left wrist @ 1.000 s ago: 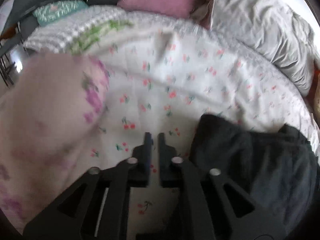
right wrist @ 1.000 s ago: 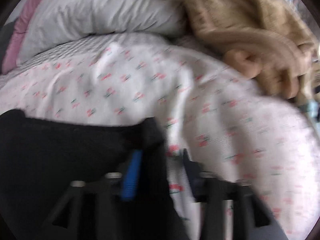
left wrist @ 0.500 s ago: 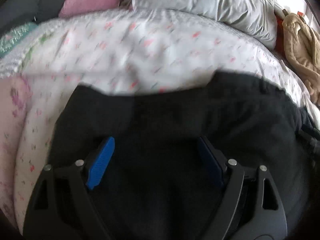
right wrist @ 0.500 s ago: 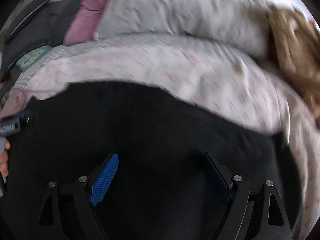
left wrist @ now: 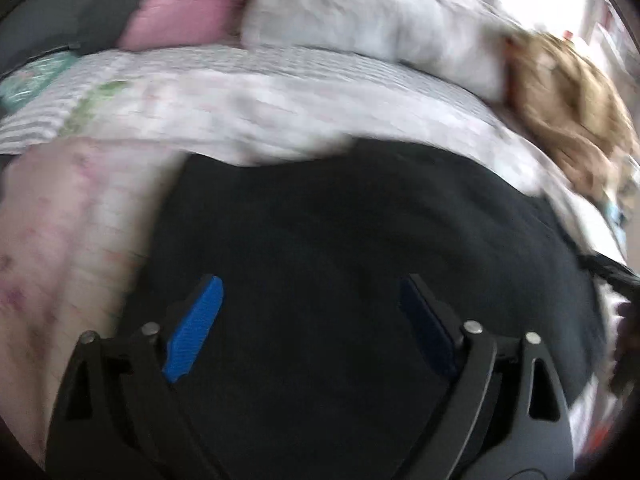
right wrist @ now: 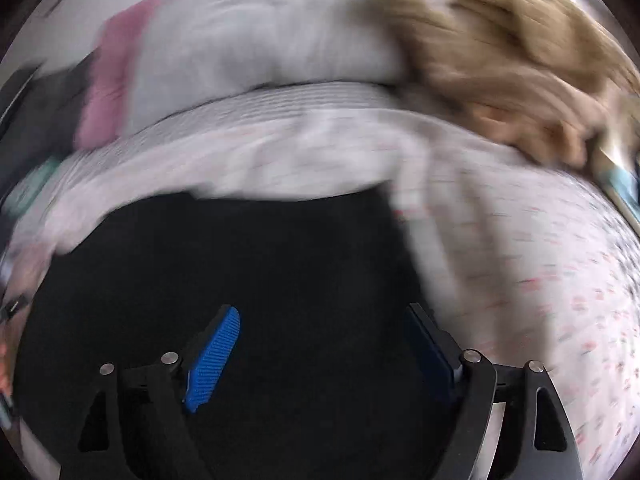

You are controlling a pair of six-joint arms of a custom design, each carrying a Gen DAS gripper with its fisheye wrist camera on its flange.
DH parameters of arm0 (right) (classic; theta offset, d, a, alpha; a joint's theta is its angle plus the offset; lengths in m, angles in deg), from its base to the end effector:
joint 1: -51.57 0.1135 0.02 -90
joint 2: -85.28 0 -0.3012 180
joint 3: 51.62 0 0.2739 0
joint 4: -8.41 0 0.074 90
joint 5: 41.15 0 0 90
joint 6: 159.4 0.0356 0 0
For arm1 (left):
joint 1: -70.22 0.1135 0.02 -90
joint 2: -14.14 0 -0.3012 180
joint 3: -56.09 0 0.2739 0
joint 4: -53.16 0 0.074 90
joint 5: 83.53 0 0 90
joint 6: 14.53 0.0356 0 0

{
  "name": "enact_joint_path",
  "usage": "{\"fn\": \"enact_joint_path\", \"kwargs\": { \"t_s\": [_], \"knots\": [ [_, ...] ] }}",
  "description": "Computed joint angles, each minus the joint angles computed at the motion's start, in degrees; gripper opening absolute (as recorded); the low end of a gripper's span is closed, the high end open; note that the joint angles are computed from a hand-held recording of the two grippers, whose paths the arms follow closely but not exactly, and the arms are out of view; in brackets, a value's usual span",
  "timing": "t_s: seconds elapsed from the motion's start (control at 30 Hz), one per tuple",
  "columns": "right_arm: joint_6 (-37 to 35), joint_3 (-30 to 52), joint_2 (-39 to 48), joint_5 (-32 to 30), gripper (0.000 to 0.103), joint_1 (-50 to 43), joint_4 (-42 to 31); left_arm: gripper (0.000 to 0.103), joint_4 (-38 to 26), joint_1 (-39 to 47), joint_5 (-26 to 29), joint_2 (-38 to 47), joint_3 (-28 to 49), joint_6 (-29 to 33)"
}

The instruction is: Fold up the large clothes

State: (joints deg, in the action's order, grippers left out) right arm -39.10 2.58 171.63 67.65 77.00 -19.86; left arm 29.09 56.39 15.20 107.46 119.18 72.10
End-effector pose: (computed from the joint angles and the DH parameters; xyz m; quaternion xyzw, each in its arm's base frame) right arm 0.2631 0.1124 0.1747 0.0822 0.9513 -0.0219 0.2965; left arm 0.3267 -0.0860 0.1876 0.1097 0.9430 -0.1173 0.2914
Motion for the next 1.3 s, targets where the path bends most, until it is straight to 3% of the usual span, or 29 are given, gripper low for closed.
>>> {"fn": "enact_joint_path", "kwargs": {
  "t_s": [0.13,0.2,0.27,0.4,0.5,0.57,0.63,0.8,0.97,1.07,1.2,1.3],
  "knots": [
    [4.8,1.9,7.4,0.5,0.085,12.6,-1.3,0.093,0.1,-7.8,-1.9,-0.3,-5.6,-3.4],
    [7.8,0.6,9.1,-0.9,0.085,13.9,-1.8,0.094,2.8,-7.0,-3.0,-0.5,-10.4,-3.5],
    [12.2,-5.9,5.0,-1.8,0.086,13.0,1.0,0.094,5.3,-4.3,-2.7,-4.1,-15.7,-2.5],
    [16.4,-18.3,-10.4,0.1,0.086,7.9,0.9,0.094,-0.6,5.3,-3.1,-9.9,-18.2,1.9],
    [16.6,-21.2,-19.4,-2.2,0.085,5.7,-2.2,0.094,-3.5,10.9,-4.9,-16.5,-20.8,4.6],
    [21.2,-19.0,-20.1,2.1,0.085,8.6,-8.6,0.094,-5.8,14.6,-6.0,-21.5,-22.3,5.8],
    [26.7,-16.0,-20.3,5.6,0.085,13.2,-14.9,0.094,-10.4,19.9,-0.7,-24.9,-21.7,6.7],
    [35.4,-12.1,-24.4,7.3,0.086,23.0,-20.9,0.099,-20.2,31.2,12.2,-29.4,-20.7,3.7],
    [33.2,-7.6,-17.4,7.3,0.086,25.8,-19.1,0.100,-24.8,34.6,17.1,-27.0,-21.7,2.1],
    [32.2,-5.5,-12.8,6.6,0.086,27.5,-17.7,0.101,-23.9,34.7,20.0,-22.8,-23.0,0.1],
    [31.2,-4.3,-9.5,5.8,0.086,27.7,-14.9,0.101,-15.4,34.1,25.8,-16.4,-25.7,-7.4],
    [30.5,-3.5,-7.3,5.3,0.086,27.5,-13.2,0.101,-6.6,31.4,26.3,-16.9,-29.0,-13.3]
  ]
}}
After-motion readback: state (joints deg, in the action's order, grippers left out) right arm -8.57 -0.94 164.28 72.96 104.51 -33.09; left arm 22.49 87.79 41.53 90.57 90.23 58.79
